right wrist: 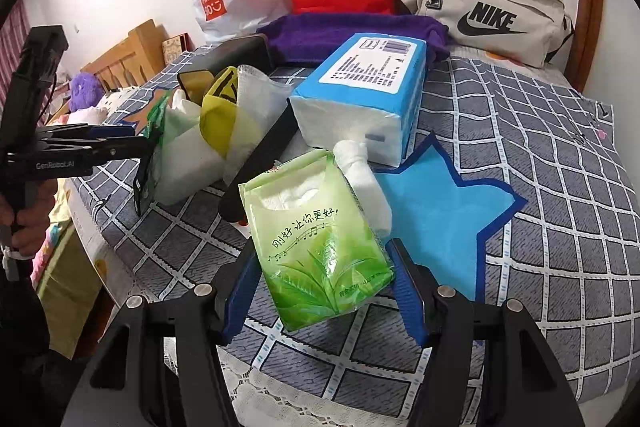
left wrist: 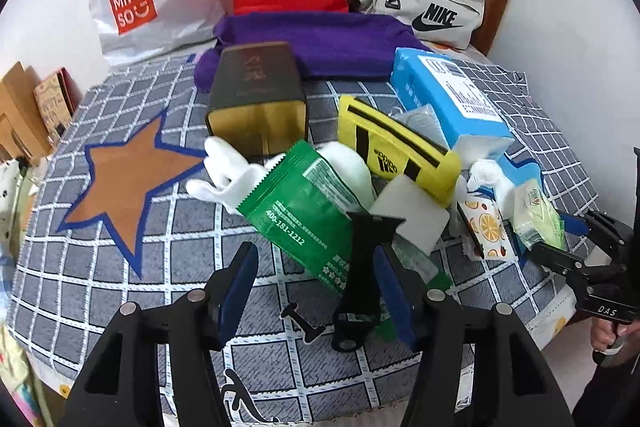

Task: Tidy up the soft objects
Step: 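Lift the tea packet with the right gripper while the left gripper grasps the dark green tin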

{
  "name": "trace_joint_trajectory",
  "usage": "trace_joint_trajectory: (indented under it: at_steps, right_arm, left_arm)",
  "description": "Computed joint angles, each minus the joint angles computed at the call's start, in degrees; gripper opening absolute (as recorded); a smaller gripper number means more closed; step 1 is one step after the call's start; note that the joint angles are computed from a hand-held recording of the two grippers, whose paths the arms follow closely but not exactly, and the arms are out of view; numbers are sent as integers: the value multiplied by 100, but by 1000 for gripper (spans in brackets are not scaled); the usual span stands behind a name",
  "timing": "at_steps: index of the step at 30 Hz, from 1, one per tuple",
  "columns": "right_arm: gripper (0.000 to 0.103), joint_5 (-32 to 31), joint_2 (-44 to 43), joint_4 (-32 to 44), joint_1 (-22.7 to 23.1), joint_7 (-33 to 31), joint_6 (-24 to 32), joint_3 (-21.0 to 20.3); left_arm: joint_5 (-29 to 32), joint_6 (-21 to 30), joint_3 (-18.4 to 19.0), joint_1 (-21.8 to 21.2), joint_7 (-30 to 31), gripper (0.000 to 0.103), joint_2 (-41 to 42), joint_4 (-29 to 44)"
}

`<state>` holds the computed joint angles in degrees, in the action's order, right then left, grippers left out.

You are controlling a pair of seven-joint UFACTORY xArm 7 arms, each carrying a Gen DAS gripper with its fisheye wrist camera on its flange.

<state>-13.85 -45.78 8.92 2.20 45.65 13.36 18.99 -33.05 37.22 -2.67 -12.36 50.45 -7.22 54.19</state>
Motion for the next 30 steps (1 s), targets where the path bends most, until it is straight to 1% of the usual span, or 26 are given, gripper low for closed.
trace_joint_trajectory:
  at_steps: [1,3,5,7,8,10,11,12,14,16,18,20,25,30]
  right_arm:
    - [61,-4,2,5,8,-2,9,7]
    - [61,-6,12,4,8,7,-3,9]
    - [62,4,71,13,-7,18,-50,-7]
    - [62,9,135,22,-18,21,-76,-7]
    - [62,7,174,42,-27,15,-79,-8]
    - [62,5,218,59,-26,17,-70,2]
    - [62,3,233,60,-23,12,-72,-4]
    - [62,2,244,61,-26,9,-83,-11]
    - [62,3,245,63,-34,11,-88,-17]
    - [62,1,228,64,-58,28,-125,-10]
    - [61,15,180,51,-30,19,-177,-34]
    - [61,24,47,48,-28,45,-143,11]
    - [61,72,-362,59,67,14,-16,-64]
    - [61,163,-410,206,8,-120,27,-257]
  left_arm:
    - [-134,129,44,-5,122,56,9,35]
    - [-411,403,105,-11,458,52,-33,59]
    - [-492,457,77,-22,598,51,-72,24]
    - [-455,476,29,-39,609,43,-44,-2]
    - [-399,462,0,-40,546,37,3,2]
    - [-345,373,-37,-37,452,36,54,-9]
    - [-398,346,-35,-43,499,34,64,-18]
    - [-420,333,-33,-42,537,28,62,-21]
    - [-471,442,1,-20,586,23,54,16]
    - [-423,521,-5,15,443,23,135,102]
    - [-444,431,-34,23,459,23,160,79]
    - [-462,335,-54,6,578,20,94,10]
    - [-728,666,52,74,629,20,128,228]
    - [-750,848,67,195,387,20,223,548]
